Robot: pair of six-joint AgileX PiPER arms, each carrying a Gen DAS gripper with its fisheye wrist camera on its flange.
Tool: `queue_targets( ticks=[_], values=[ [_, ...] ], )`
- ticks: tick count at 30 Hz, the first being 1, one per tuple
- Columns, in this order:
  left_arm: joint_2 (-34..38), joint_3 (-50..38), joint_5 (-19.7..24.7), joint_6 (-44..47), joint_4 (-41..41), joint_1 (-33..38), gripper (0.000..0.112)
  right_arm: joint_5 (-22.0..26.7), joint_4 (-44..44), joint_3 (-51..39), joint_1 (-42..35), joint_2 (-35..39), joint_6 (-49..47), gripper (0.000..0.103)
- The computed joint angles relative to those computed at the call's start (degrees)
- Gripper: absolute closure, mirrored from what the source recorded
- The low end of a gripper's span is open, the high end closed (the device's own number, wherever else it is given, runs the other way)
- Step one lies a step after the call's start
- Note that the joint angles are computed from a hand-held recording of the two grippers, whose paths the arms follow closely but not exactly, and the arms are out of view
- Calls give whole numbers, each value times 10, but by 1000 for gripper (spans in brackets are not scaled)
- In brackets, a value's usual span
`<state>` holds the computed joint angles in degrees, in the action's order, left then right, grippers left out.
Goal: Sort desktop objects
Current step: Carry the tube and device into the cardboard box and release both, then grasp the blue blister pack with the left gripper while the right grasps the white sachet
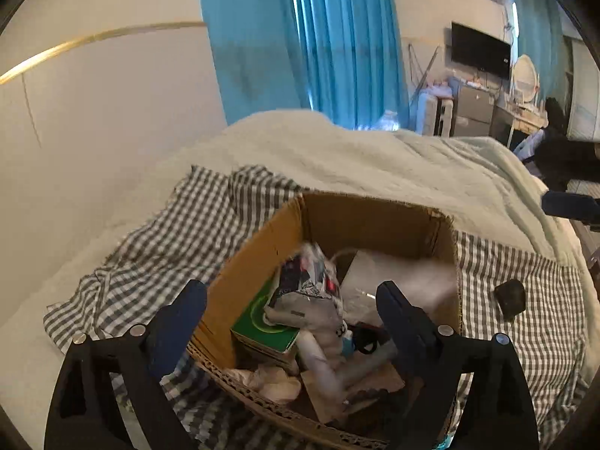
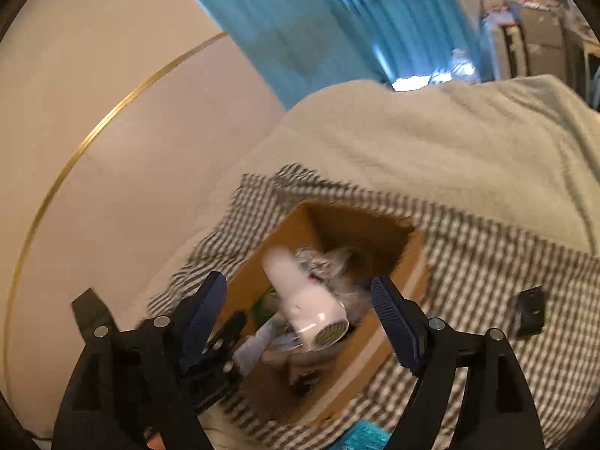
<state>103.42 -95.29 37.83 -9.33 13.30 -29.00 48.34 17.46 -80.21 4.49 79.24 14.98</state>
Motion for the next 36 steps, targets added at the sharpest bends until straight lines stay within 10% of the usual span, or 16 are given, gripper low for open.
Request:
queue_targets(
  ticks=[7, 15, 22, 30, 36],
  values=[
    [-103, 138, -34, 322, -265, 10, 18, 108, -135, 143, -10, -161, 4, 24],
    [-135, 274, 79, 565, -422, -25, 17, 165, -81, 333, -114, -297, -84, 24],
    [-71, 383, -76, 389, -230, -138, 17, 55, -156, 469, 38, -285, 2, 24],
    [11, 337, -72, 271, -135, -147, 30, -114, -11, 556, 0, -167, -119, 24],
    [-23, 337, -35, 387, -276, -80, 42, -183, 17, 538, 79, -63, -142, 24]
  ],
)
